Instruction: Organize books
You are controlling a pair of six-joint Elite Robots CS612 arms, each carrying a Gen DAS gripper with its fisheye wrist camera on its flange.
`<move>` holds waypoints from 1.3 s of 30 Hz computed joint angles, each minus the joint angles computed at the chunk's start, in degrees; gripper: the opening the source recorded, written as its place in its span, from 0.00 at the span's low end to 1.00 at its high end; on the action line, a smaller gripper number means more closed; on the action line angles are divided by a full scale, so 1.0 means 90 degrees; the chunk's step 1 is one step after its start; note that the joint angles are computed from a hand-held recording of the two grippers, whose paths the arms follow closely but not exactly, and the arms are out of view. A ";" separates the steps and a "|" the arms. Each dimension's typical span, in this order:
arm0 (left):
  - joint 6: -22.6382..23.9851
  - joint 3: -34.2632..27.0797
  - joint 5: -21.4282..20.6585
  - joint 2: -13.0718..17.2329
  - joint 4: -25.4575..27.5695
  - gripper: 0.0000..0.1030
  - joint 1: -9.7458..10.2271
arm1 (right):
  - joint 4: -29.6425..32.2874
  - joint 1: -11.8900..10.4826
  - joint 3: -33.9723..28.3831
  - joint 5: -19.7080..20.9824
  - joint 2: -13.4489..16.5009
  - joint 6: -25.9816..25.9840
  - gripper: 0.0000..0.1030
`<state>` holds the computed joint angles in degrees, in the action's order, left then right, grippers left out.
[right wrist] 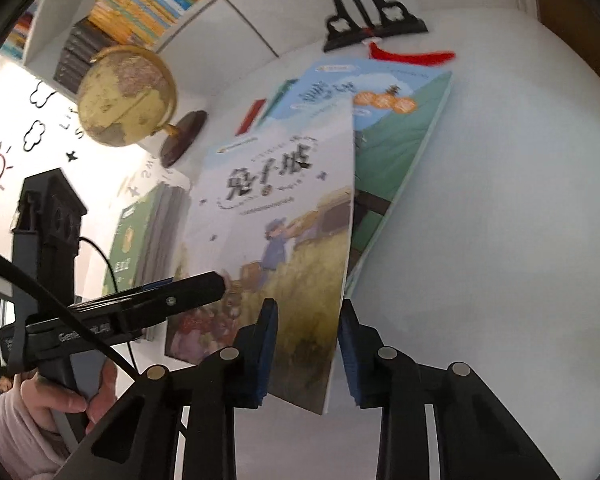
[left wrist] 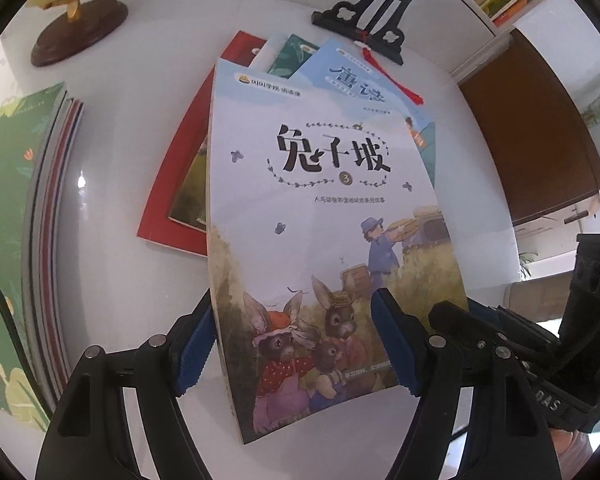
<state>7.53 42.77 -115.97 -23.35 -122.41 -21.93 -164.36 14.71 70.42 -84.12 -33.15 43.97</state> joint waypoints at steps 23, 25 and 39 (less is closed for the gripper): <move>-0.0057 0.0790 -0.0076 -0.0450 -0.1516 0.34 0.0066 | -0.0410 0.0262 -0.0003 -0.1011 -0.0204 -0.0624 0.10; 0.0015 0.0847 -0.0034 -0.0498 -0.1597 0.34 0.0055 | -0.0419 0.0284 0.0009 -0.1107 -0.0237 -0.0647 0.10; 0.0085 0.1000 -0.0226 -0.0708 -0.2210 0.34 0.0113 | -0.0676 0.0429 0.0003 -0.1639 -0.0387 -0.0758 0.10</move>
